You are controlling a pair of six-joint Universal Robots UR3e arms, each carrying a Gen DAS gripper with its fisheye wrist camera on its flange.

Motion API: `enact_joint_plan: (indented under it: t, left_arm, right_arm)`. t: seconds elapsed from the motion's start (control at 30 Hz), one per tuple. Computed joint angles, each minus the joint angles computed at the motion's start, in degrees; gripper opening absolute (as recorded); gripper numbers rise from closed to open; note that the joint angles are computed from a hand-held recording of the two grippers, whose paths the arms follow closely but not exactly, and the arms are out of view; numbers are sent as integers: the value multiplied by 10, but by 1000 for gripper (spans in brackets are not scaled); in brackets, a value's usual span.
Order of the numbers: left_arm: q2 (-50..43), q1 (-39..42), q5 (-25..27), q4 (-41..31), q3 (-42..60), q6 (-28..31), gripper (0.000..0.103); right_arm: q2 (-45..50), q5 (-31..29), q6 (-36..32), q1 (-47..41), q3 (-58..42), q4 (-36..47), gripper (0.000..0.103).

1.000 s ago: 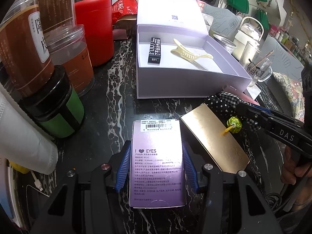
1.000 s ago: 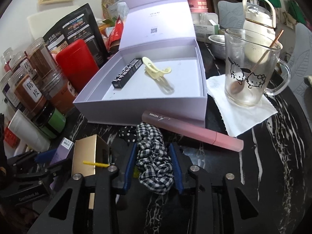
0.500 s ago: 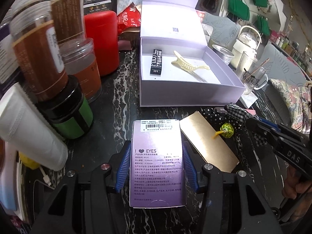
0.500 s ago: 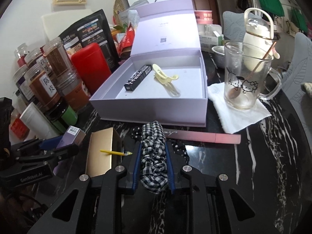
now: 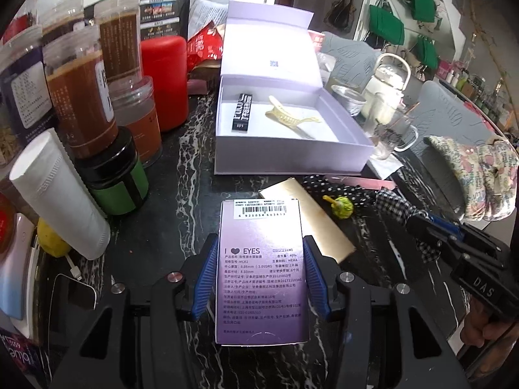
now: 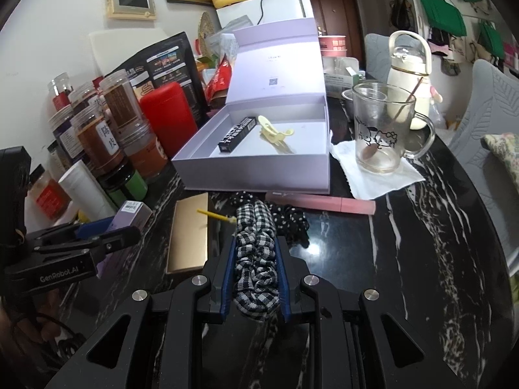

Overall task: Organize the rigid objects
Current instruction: 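Lift the card box and scrunchie toward the gift box with both grippers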

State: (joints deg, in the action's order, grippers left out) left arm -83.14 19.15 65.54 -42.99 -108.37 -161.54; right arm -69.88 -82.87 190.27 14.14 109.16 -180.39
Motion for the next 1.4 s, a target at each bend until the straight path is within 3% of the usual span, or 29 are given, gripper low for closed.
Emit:
enact_joint_plan:
  t: [0.33,0.6,0.97,1.4]
  left_arm:
    - [58,-7,-19,3,-18,6,50]
    - [18,-43,-10,23,35,-3,50]
    - [-49,-66,-11,37,105,-18,50]
    - [-139,-69,-11,41,218,-29,50]
  right_arm:
    - [-67,0,-5,3,90,-45,23]
    - [-93,0,-9,-3,105,-48,23]
    - [-86,2,-26,-20,66,-27,23]
    - [-34,5,-53,-19,-58,29,23]
